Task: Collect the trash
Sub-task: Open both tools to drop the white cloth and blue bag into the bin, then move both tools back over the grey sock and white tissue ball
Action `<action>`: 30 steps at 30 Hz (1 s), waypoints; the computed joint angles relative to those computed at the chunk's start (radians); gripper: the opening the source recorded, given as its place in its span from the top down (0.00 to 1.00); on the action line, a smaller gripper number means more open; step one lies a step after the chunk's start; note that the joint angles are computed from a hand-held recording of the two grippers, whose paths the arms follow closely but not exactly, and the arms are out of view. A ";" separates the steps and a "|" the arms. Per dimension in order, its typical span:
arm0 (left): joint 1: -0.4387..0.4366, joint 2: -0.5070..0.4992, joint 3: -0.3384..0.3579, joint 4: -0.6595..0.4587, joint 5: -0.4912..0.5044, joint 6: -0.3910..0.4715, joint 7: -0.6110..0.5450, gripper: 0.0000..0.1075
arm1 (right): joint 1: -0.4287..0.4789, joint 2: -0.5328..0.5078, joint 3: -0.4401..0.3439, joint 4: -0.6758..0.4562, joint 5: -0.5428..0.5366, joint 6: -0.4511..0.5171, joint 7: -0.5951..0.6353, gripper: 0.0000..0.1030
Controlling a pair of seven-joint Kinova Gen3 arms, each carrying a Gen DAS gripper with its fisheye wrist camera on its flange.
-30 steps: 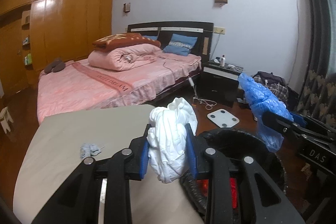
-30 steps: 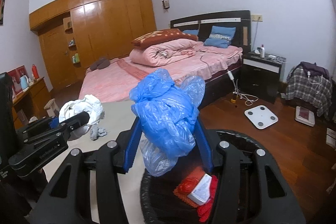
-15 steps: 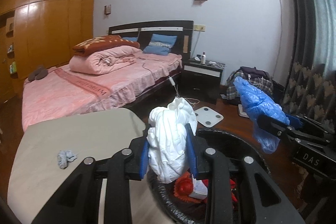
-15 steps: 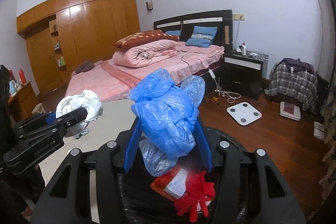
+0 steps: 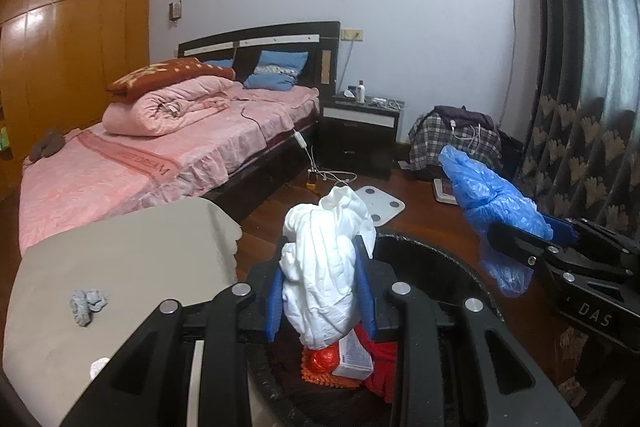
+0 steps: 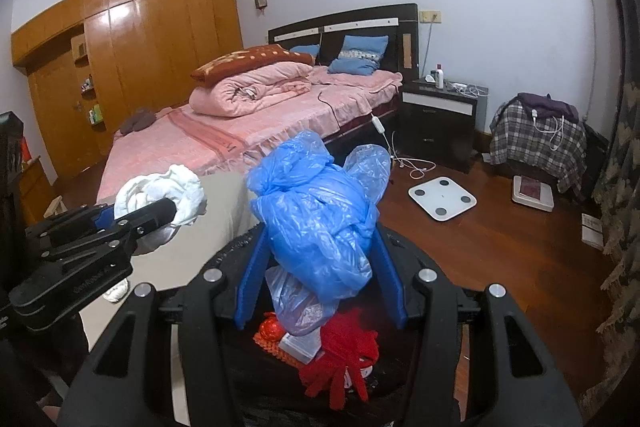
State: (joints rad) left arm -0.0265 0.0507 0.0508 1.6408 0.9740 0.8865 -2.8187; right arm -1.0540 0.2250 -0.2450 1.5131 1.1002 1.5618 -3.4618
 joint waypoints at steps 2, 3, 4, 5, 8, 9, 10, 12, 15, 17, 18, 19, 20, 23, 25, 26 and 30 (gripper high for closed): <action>0.005 0.005 0.005 0.001 -0.005 -0.005 0.000 0.72 | 0.005 -0.005 0.000 0.014 -0.011 -0.006 -0.010 0.52; 0.009 0.009 0.008 0.001 -0.009 -0.010 -0.001 0.72 | 0.008 -0.006 0.000 0.019 -0.015 -0.008 -0.015 0.52; 0.012 0.013 0.011 0.002 -0.011 -0.014 -0.001 0.72 | 0.011 -0.008 -0.001 0.026 -0.020 -0.011 -0.020 0.52; 0.014 0.015 0.014 0.004 -0.012 -0.017 -0.001 0.72 | 0.015 -0.012 -0.002 0.035 -0.026 -0.014 -0.026 0.52; 0.021 0.030 0.023 -0.004 -0.025 -0.021 0.014 0.71 | 0.026 -0.012 -0.004 0.044 -0.039 -0.019 -0.033 0.50; 0.021 0.037 0.026 -0.009 -0.026 -0.015 0.018 0.70 | 0.029 -0.014 -0.004 0.050 -0.043 -0.022 -0.034 0.50; 0.019 0.046 0.028 -0.016 -0.026 -0.002 0.021 0.68 | 0.032 -0.012 -0.004 0.054 -0.049 -0.022 -0.035 0.49; 0.011 0.066 0.033 -0.035 -0.026 0.033 0.033 0.59 | 0.038 -0.007 -0.003 0.049 -0.059 -0.018 -0.031 0.37; 0.002 0.074 0.038 -0.041 -0.031 0.036 0.036 0.56 | 0.040 -0.008 -0.001 0.060 -0.068 -0.016 -0.046 0.29; -0.003 0.072 0.039 -0.040 -0.030 0.029 0.038 0.51 | 0.035 -0.004 -0.001 0.061 -0.064 0.002 -0.054 0.21; -0.009 0.072 0.037 -0.039 -0.026 0.027 0.035 0.50 | 0.033 -0.003 -0.001 0.061 -0.061 0.008 -0.056 0.16; -0.012 0.069 0.037 -0.036 -0.024 0.023 0.035 0.47 | 0.027 0.000 -0.002 0.058 -0.053 0.019 -0.061 0.14; -0.014 0.067 0.036 -0.035 -0.022 0.017 0.036 0.42 | 0.024 0.001 -0.002 0.059 -0.048 0.023 -0.065 0.09; -0.035 0.056 0.024 -0.024 0.002 0.005 0.010 0.32 | 0.019 0.003 -0.002 0.053 -0.036 0.030 -0.068 0.06; -0.051 0.050 0.013 -0.020 0.016 0.005 -0.013 0.27 | 0.018 0.006 -0.002 0.044 -0.030 0.028 -0.062 0.06; -0.062 0.049 0.006 -0.018 0.025 0.008 -0.027 0.25 | 0.016 0.011 -0.002 0.036 -0.025 0.024 -0.059 0.05; -0.096 0.039 -0.021 -0.008 0.032 0.005 -0.041 0.20 | 0.010 0.033 0.006 0.002 -0.012 -0.001 -0.041 0.05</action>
State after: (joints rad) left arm -0.1227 0.0894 0.0297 1.6330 1.0061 0.8917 -2.8598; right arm -1.0438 0.2576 -0.2387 1.5156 1.0881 1.5608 -3.5030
